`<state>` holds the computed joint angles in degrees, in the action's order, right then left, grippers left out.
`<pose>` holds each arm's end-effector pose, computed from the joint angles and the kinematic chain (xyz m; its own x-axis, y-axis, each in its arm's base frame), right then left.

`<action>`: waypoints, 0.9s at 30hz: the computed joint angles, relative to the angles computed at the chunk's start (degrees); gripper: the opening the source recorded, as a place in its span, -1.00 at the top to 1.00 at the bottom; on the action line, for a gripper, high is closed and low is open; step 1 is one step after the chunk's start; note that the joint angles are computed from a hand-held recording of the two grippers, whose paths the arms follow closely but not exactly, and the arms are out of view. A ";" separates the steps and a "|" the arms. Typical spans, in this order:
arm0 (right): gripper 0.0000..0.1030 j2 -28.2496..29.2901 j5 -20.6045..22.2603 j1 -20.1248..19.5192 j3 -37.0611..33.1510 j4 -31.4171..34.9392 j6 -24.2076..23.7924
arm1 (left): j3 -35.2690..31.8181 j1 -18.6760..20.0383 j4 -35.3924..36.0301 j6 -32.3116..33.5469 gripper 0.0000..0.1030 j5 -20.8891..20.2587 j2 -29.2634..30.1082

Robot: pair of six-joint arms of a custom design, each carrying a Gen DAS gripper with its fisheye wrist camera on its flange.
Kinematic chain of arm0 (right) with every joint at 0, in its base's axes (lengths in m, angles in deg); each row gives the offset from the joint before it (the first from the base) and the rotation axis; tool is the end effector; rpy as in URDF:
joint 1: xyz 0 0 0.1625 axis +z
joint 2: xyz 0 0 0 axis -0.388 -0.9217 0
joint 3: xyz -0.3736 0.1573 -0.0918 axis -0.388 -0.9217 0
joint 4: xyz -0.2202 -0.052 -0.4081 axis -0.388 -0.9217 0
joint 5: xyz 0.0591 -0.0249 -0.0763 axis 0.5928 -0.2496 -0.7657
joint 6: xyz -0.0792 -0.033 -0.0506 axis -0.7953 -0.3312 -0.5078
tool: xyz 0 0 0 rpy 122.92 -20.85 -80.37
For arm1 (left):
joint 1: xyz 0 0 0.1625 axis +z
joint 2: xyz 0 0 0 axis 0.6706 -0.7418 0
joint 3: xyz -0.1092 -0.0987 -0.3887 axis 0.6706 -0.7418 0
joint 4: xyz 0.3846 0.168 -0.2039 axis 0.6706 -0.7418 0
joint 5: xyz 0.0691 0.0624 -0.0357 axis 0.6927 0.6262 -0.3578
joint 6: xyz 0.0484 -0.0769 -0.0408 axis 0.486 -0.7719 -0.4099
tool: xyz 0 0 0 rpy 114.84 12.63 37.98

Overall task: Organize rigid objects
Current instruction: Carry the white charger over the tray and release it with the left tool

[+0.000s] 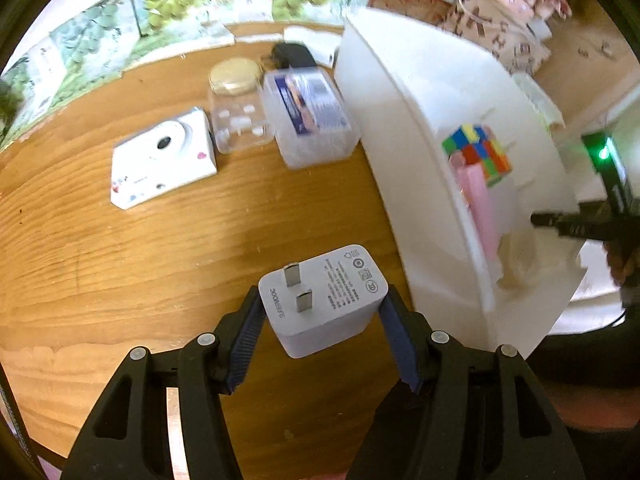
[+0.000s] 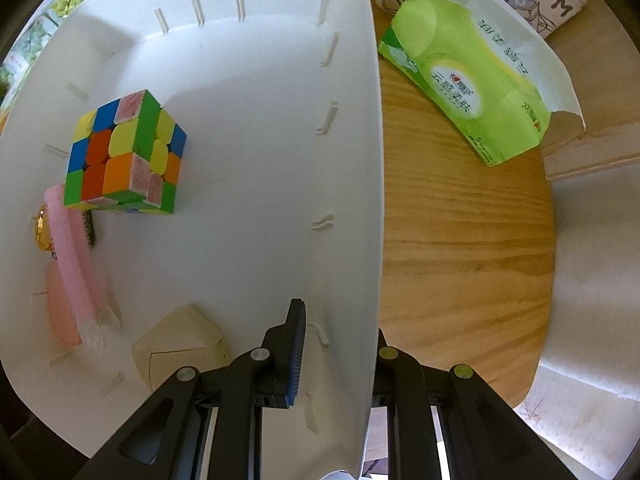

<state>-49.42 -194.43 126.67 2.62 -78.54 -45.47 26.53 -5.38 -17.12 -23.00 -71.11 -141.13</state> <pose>0.2564 -0.8127 0.1956 -0.2063 -0.8620 0.4630 -0.5907 0.4869 0.6434 -0.3082 -0.4842 0.1722 -0.6526 -0.6974 -0.2962 -0.3286 0.6128 -0.7187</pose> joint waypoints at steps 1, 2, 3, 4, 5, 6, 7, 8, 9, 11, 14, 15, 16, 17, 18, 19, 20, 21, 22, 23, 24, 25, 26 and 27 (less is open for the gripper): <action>0.62 -0.24 0.11 0.00 0.32 -0.18 -0.41 | -0.33 -0.64 1.16 -1.49 -0.19 0.55 0.05; 0.62 -0.57 0.25 -0.07 0.79 -0.51 -0.90 | -0.95 -1.00 2.22 -2.53 -0.19 1.28 0.16; 0.62 -0.78 0.39 -0.13 1.14 -0.74 -1.25 | -1.74 -1.17 3.09 -3.21 -0.19 1.96 0.43; 0.62 -1.04 0.59 -0.16 1.42 -0.83 -1.72 | -2.42 -1.32 3.89 -3.96 -0.19 2.72 0.71; 0.62 -1.19 0.71 -0.20 1.68 -0.97 -1.98 | -2.91 -1.62 4.47 -4.61 -0.19 3.45 0.80; 0.62 -1.38 0.86 -0.24 1.92 -1.00 -2.32 | -3.27 -1.85 4.38 -4.72 -0.19 4.29 0.91; 0.62 -1.55 1.04 -0.28 2.07 -0.90 -2.68 | -4.45 -1.09 3.23 -3.84 -0.19 5.39 2.62; 0.62 -1.69 1.32 -0.33 2.12 -0.64 -2.89 | -5.24 -1.42 4.47 -4.50 -0.19 6.40 2.90; 0.62 -1.84 1.63 -0.38 2.20 -0.44 -3.01 | -6.00 -1.40 5.04 -4.41 -0.20 7.26 3.32; 0.62 -2.15 2.00 -0.46 2.63 -0.68 -3.67 | -8.15 -1.53 6.51 -4.48 -0.20 8.93 4.60; 0.62 -2.61 2.43 -0.54 3.16 -0.99 -4.32 | -10.01 -1.79 6.20 -2.68 -0.20 11.29 5.72; 0.62 -2.71 2.51 -0.56 3.20 -1.01 -4.49 | -10.53 -1.83 6.06 -2.03 -0.20 11.75 6.01; 0.62 -2.92 2.63 -0.58 3.45 -1.10 -4.65 | -11.20 -1.80 5.95 -1.17 -0.20 12.33 6.42; 0.62 -2.97 2.68 -0.58 3.38 -1.01 -4.71 | -12.09 -1.80 6.02 -0.24 -0.20 12.91 6.95; 0.62 -3.03 2.80 -0.59 3.36 -0.91 -4.82 | -12.76 -1.75 5.68 0.81 -0.20 13.33 7.39; 0.62 -3.10 3.01 -0.63 3.30 -0.67 -4.76 | -13.30 -1.66 5.00 2.10 -0.20 13.77 7.79; 0.62 -3.04 3.19 -0.65 3.01 -0.29 -4.71 | -13.91 -1.51 4.01 3.83 -0.20 14.21 8.29; 0.62 -2.98 3.31 -0.67 2.79 -0.06 -4.74 | -14.42 -1.33 3.02 5.42 -0.20 14.48 8.74; 0.62 -3.10 3.41 -0.69 2.87 -0.02 -4.78 | -14.98 -1.15 2.03 7.10 -0.20 14.73 9.22; 0.62 -3.01 3.45 -0.71 2.66 0.06 -4.91 | -15.53 -0.84 0.32 9.53 -0.20 14.92 9.81; 0.62 -3.01 3.46 -0.71 2.66 0.01 -5.04 | -15.83 -0.65 -0.70 10.88 -0.20 14.93 10.17; 0.62 -3.05 3.45 -0.72 2.70 -0.04 -5.10 | -16.26 -0.38 -2.06 12.76 -0.20 14.87 10.66; 0.62 -3.05 3.42 -0.71 2.68 -0.06 -5.18 | -16.78 -0.01 -3.91 15.22 -0.20 14.64 11.30; 0.62 -3.00 3.37 -0.69 2.63 -0.11 -5.27 | -17.18 0.19 -4.78 16.46 -0.20 14.46 11.72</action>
<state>-52.42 -191.06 125.97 5.25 -78.65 -50.74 9.35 -5.18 -21.90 -6.54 -56.65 -129.41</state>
